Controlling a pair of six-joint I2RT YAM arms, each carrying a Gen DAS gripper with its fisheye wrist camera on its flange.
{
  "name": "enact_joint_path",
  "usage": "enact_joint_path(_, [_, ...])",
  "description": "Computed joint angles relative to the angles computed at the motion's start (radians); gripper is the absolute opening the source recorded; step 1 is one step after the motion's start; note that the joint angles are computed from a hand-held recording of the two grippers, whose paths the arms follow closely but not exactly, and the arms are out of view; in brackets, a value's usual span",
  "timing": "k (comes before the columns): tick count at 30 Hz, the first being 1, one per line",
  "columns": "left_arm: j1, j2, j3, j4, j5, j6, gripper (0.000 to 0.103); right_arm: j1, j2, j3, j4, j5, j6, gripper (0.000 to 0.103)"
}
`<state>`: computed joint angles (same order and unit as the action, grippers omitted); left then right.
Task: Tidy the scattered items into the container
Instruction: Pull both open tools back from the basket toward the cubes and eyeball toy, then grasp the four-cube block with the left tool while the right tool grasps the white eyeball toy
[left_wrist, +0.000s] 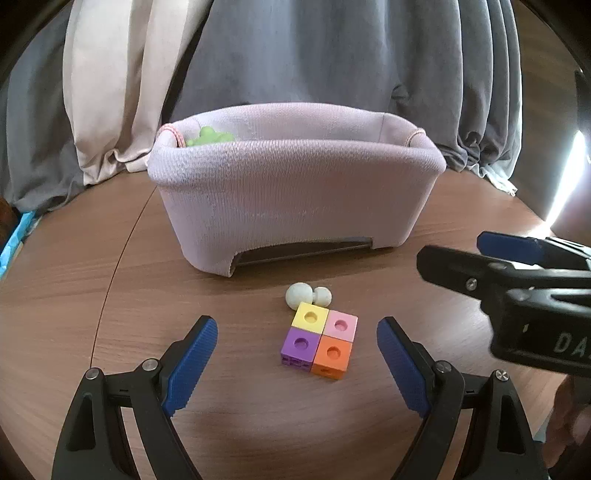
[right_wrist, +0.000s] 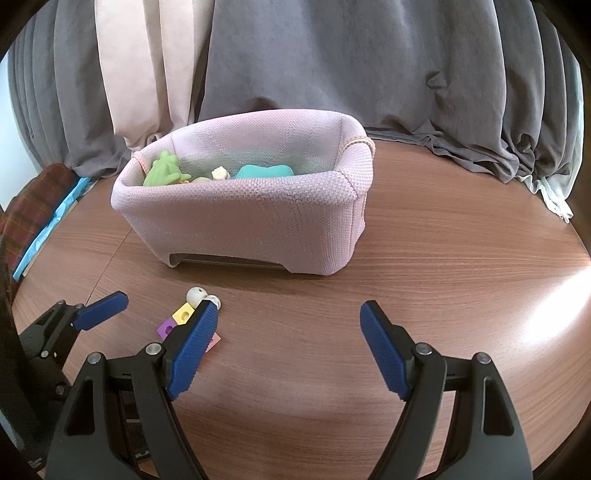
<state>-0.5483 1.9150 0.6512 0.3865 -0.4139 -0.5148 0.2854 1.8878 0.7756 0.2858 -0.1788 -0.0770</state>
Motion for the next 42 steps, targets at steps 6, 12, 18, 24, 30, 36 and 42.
enact_joint_path(6, [0.008, 0.023, 0.005, 0.018, 0.016, 0.013, 0.079, 0.0, 0.009, 0.009, -0.006, -0.004, 0.003, 0.077])
enact_joint_path(12, [0.022, 0.044, 0.013, 0.022, 0.063, 0.017, 0.057, -0.001, 0.014, 0.019, -0.015, -0.003, 0.0, 0.078])
enact_joint_path(18, [0.029, 0.06, 0.023, 0.02, 0.081, 0.022, 0.057, -0.003, 0.017, 0.03, -0.025, -0.005, 0.0, 0.078])
enact_joint_path(24, [0.031, 0.064, 0.039, -0.006, 0.077, 0.023, 0.039, -0.001, 0.028, 0.045, -0.039, -0.006, -0.002, 0.078])
enact_joint_path(30, [0.048, 0.053, 0.023, -0.002, 0.08, 0.022, 0.039, 0.012, 0.043, 0.052, -0.04, -0.002, -0.002, 0.078])
enact_joint_path(36, [0.074, 0.027, -0.014, 0.011, 0.08, 0.027, 0.039, 0.038, 0.06, 0.062, -0.042, 0.007, 0.0, 0.078])
enact_joint_path(42, [0.099, -0.004, -0.056, 0.027, 0.078, 0.036, 0.039, 0.078, 0.09, 0.085, -0.045, 0.022, 0.012, 0.078])
